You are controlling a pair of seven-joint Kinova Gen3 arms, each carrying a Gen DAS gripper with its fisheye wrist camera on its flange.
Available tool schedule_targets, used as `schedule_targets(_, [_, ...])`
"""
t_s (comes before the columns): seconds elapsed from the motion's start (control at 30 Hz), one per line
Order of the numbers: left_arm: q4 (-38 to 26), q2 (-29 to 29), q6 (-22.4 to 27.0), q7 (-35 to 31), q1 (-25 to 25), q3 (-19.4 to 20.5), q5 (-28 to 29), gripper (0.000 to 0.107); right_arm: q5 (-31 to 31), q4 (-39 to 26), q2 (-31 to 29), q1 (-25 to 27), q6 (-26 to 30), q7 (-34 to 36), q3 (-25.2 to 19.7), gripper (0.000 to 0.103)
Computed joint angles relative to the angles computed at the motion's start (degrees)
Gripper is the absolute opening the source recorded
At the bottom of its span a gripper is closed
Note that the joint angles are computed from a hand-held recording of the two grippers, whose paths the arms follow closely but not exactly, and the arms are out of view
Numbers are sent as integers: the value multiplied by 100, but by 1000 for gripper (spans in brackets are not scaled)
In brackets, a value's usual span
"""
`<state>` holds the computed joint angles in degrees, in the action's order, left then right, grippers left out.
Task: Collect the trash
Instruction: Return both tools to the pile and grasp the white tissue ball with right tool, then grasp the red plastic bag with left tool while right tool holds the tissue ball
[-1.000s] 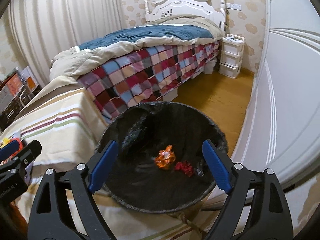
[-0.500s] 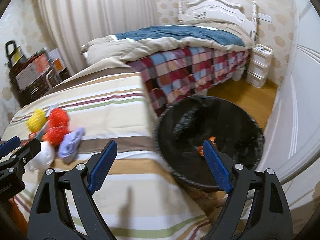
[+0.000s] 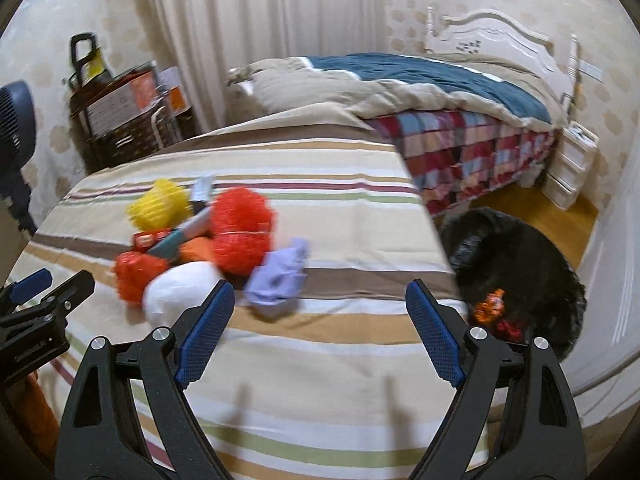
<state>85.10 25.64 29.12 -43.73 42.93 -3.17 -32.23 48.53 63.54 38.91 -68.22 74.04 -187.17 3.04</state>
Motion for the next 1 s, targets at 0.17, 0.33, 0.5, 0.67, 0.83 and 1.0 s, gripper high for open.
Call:
schedule_targets(0.17, [224,-106,-95,140,-173,-102,1,87,-142,-711,369,71,-99,655,-18,85])
schedule_targets(0.33, [321,-137,-124,176,-365,-103,64,87,-429,-1289,698,111,-220,1216,109,85])
schedule_targets(0.5, [379,-138,-152,168,-470,-85,114,87,-825,-1758,993,188,-189,1638,228,85])
schedule_targets(0.67, [354,-84,-192,43,-572,-18,244,87,-1108,-2012,1142,247,-163,1954,309,72])
schedule_targets(0.83, [299,-9,-179,-91,-563,16,362,87,-1331,-1908,1117,326,-436,2102,298,52])
schedule_targets(1.0, [243,45,-141,-182,-488,23,430,87,-1289,-1759,1065,227,-531,2048,409,47])
